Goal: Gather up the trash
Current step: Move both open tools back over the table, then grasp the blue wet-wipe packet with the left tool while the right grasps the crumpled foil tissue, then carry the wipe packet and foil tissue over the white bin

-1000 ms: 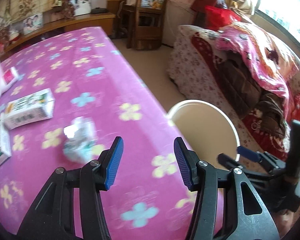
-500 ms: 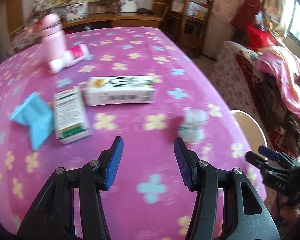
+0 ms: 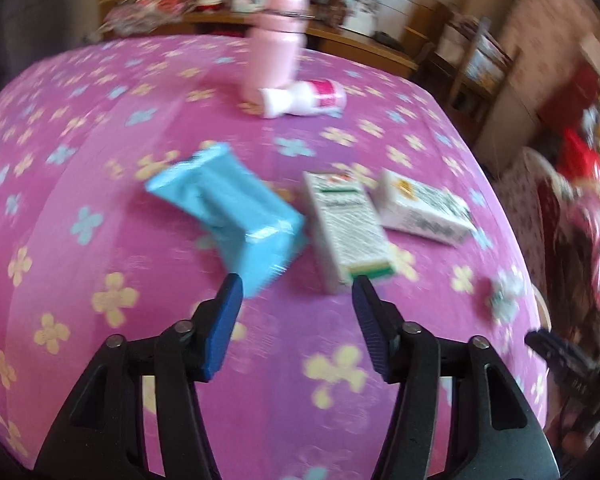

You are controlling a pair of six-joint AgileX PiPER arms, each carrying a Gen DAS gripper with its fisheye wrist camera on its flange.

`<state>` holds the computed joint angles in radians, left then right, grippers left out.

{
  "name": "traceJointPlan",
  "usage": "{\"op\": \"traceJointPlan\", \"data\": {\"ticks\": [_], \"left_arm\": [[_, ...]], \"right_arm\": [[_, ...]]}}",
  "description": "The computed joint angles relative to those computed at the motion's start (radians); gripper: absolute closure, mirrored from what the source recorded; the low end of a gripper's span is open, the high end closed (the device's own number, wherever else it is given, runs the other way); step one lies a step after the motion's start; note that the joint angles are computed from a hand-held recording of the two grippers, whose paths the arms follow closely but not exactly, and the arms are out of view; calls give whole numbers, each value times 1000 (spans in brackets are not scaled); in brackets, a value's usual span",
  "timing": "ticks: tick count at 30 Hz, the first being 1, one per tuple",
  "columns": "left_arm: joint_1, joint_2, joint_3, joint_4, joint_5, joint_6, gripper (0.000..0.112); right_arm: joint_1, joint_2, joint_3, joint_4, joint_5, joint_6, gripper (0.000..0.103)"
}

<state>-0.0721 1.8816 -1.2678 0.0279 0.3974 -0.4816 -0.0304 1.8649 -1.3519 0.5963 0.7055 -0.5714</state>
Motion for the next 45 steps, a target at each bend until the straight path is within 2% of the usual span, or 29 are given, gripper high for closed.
{"op": "traceJointPlan", "data": {"ticks": [4, 9, 13, 17, 21, 23, 25, 26, 29, 33, 37, 45], "left_arm": [[97, 39, -18, -162, -19, 100, 51], [145, 137, -121, -242, 16, 142, 49], [147, 217, -223, -233, 50, 119, 49], [126, 264, -295, -104, 62, -6, 49], [119, 280, -316, -62, 64, -12, 50], [122, 274, -302, -77, 52, 11, 64], [130, 267, -289, -109, 50, 50, 74], [135, 260, -279, -127, 52, 72, 76], [137, 213, -215, -125, 24, 83, 80], [129, 125, -108, -115, -13, 111, 81], [114, 39, -14, -119, -29, 128, 81], [29, -72, 107, 68, -48, -29, 81]], "right_arm": [[36, 39, -48, -24, -8, 42, 27], [66, 103, -127, -80, -12, 118, 26], [80, 148, -182, -102, -13, 156, 26], [99, 190, -232, -134, -13, 195, 26], [114, 213, -243, -139, -36, 203, 26], [118, 209, -229, -122, -58, 181, 27], [114, 200, -213, -86, -69, 150, 44], [108, 200, -211, -65, -63, 128, 62], [84, 194, -203, 11, -25, 54, 69], [62, 124, -121, 80, -43, -50, 69], [56, 75, -70, 106, -44, -84, 69], [50, -14, 36, 145, -44, -150, 69]]}}
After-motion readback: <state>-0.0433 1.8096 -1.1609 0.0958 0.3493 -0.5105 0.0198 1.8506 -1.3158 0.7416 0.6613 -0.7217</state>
